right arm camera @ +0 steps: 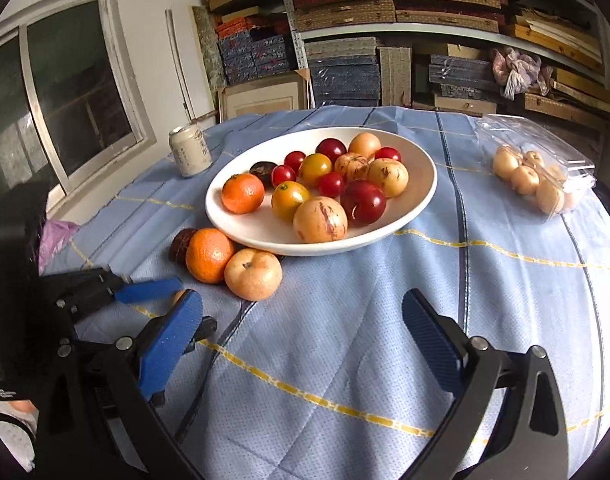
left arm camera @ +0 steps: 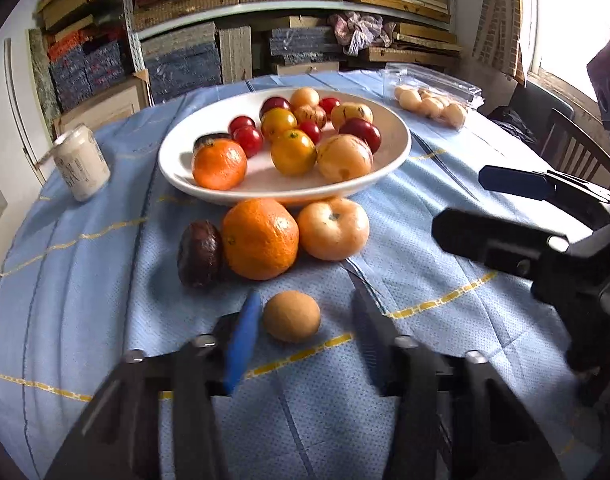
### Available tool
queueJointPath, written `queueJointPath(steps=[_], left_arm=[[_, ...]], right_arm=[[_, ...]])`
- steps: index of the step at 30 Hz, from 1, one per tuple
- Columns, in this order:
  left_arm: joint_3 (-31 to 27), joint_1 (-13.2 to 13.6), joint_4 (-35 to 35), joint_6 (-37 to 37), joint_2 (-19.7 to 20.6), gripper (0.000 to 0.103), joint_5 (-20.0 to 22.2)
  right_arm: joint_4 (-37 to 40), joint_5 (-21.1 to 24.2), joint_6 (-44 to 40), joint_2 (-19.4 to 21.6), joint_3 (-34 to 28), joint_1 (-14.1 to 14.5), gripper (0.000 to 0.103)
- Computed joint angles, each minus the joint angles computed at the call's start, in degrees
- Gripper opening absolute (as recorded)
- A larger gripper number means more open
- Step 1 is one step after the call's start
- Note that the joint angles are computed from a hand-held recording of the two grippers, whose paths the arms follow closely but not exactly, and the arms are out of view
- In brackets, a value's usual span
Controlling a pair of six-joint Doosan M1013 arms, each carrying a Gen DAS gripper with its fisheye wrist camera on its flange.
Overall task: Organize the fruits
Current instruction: 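Grasp a small brown round fruit with the left tool while the right tool grasps a pale apple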
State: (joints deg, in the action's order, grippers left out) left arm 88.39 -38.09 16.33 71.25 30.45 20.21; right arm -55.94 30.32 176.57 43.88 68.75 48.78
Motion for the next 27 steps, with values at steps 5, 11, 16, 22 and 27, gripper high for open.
queueJointPath(steps=[5, 11, 16, 22, 27], left_arm=[[0.0, 0.4, -4.3, 3.0, 0.0, 0.035, 0.2], [0.5, 0.2, -2.4, 1.6, -0.3, 0.03, -0.1], [0.5, 0.6, -2.5, -0.2, -0.3, 0.03, 0.0], [0.7, 0.9, -3.2, 0.3, -0.4, 0.03, 0.0], [0.7, 0.9, -3.2, -0.3, -0.4, 0.03, 0.1]], right_arm=[[1.6, -0.9, 0.4, -0.3, 1.0, -0.4, 0.098], [1.5, -0.3, -1.6, -0.1, 0.6, 0.0, 0.098], [7.3, 2.3, -9.8, 1.7, -3.2, -0.2, 0.098], [21.8, 4.8, -27.1, 5.2, -10.4, -1.4, 0.066], [27.2, 6.2, -34.3, 7.3, -14.2, -1.8, 0.066]])
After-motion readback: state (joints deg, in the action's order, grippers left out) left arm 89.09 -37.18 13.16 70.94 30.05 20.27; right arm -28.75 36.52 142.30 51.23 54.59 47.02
